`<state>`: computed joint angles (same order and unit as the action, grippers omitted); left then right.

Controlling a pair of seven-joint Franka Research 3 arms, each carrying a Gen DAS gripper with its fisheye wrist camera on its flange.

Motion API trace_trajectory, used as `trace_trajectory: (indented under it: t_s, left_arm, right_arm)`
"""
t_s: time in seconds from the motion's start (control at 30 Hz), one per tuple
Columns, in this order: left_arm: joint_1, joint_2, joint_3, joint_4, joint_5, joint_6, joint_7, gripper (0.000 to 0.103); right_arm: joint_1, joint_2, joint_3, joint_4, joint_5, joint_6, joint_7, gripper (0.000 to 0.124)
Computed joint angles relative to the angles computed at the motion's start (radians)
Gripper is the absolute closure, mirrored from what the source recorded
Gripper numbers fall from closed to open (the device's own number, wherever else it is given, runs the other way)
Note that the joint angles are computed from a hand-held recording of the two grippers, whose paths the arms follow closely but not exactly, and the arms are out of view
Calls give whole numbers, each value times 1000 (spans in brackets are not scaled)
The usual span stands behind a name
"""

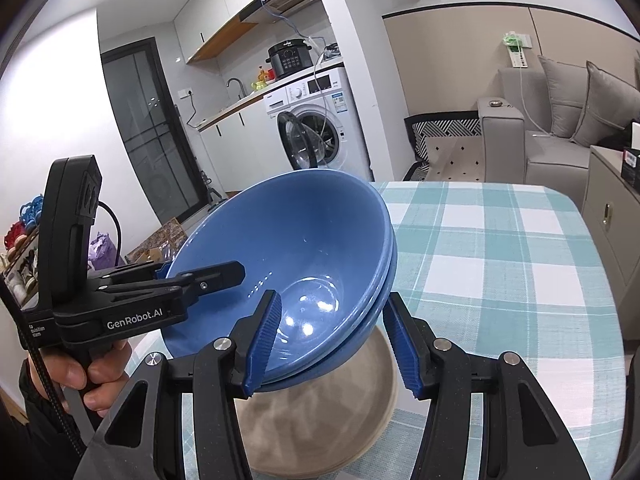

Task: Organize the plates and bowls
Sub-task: 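Carry the bowl stack with both grippers over the beige plate stack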

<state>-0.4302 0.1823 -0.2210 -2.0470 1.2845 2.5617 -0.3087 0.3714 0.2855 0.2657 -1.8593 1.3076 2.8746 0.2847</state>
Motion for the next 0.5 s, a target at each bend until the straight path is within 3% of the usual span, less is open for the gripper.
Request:
trace_trajectory:
  t_s: [0.5]
  left_arm:
    - [11, -18, -5, -50, -26, 2, -11, 60]
  right_arm:
    - [6, 19, 8, -5, -94, -25, 74, 70]
